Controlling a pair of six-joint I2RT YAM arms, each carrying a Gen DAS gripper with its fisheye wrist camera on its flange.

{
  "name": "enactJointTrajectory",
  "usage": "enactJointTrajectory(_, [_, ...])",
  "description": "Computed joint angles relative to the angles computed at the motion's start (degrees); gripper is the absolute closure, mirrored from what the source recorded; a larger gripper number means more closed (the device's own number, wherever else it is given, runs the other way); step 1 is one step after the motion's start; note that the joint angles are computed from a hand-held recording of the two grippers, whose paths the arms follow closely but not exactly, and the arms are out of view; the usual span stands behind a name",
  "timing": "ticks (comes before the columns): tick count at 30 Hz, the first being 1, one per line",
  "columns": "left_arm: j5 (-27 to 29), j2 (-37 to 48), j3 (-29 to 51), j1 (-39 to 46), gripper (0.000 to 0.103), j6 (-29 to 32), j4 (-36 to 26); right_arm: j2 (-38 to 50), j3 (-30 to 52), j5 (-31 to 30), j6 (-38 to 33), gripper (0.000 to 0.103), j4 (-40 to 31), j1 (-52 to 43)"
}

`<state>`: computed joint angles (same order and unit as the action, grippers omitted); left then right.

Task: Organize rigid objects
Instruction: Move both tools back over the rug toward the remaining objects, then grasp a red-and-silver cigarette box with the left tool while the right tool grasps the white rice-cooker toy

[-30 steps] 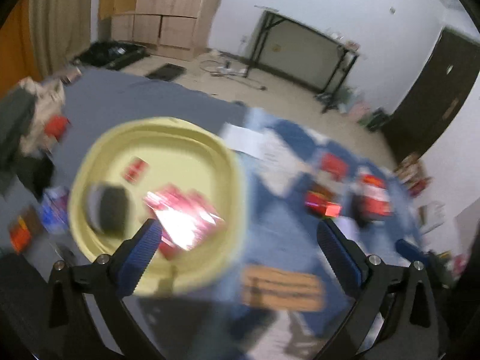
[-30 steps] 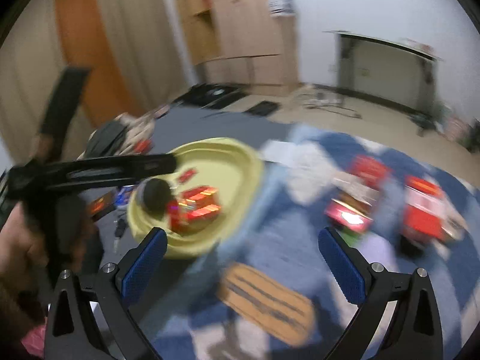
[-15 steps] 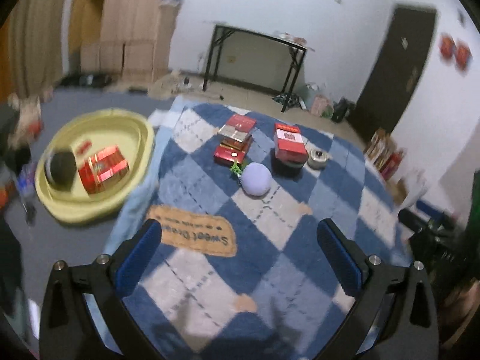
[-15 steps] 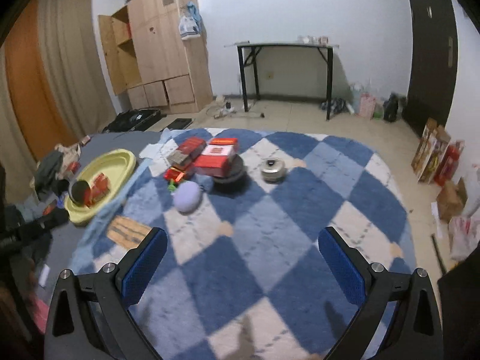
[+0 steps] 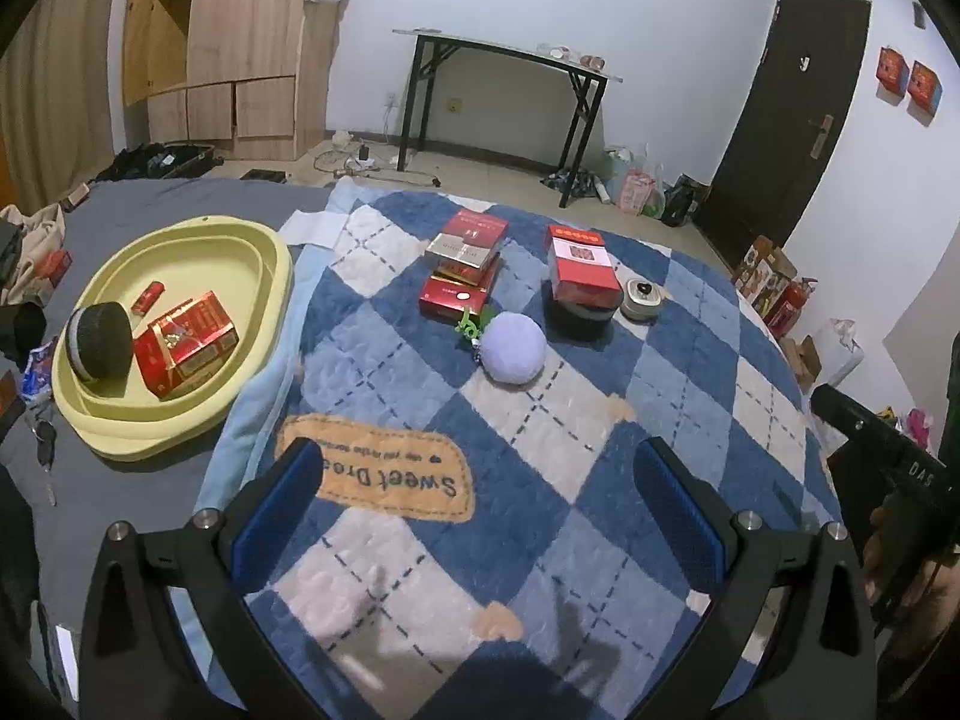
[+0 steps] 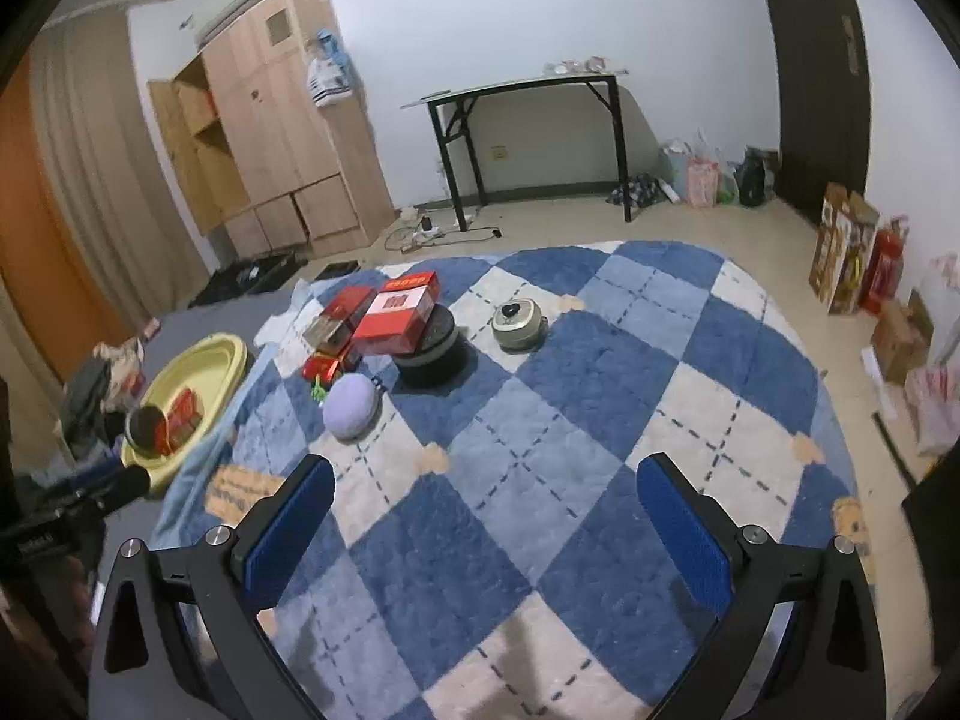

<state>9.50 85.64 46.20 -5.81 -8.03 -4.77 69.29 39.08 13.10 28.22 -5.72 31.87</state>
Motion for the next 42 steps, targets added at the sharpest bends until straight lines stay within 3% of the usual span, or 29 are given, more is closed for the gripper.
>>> enactJointTrajectory(10, [4.1,5.0,3.6,2.3,0.0,-2.9,-0.9,4.5,1.4,-2.6,-2.3,0.0,2.6,-3.3])
enactJointTrajectory(15, [-0.3,7.4,6.0,1.3,0.0,-2.2,-1.0,9.4,4.0,-1.6,-3.4,0.0,2.6,-4.3])
enactJointTrajectory(19, [-0.4,10.2,8.1,0.9,0.0,-2.4,-1.3,14.1,6.4,-0.2,-4.1,0.0,3.0,-3.9])
enactJointTrajectory(24, [-2.0,14.0,10.7,-0.7,0.0,0.6,-1.7,20.2,9.1,-1.6,-6.4,0.0,6.5,-5.2])
enactJointTrajectory(28, [-5.3,16.7,15.9,-2.3,0.0,3.3,-4.4,27.0,13.0,-0.5,-4.2,0.0,7.1,-6.3])
enactJointTrajectory(31, [-5.9,18.7,20.3,-2.7,0.0,6.4,-3.2,31.6,16.8,-1.3,-3.2,0.0,8.0,-7.2])
enactJointTrajectory(36, [0.5,28.1,33.3,-0.6,0.0,9.6,-6.7,40.4,24.8,-0.1,-3.5,0.0,11.2,-8.2])
enactJointTrajectory(42, [1.1,44.0,56.5,0.5,0.0,14.7,-17.1,51.5,37.0,-1.5,-9.0,0.0,11.2,-9.6])
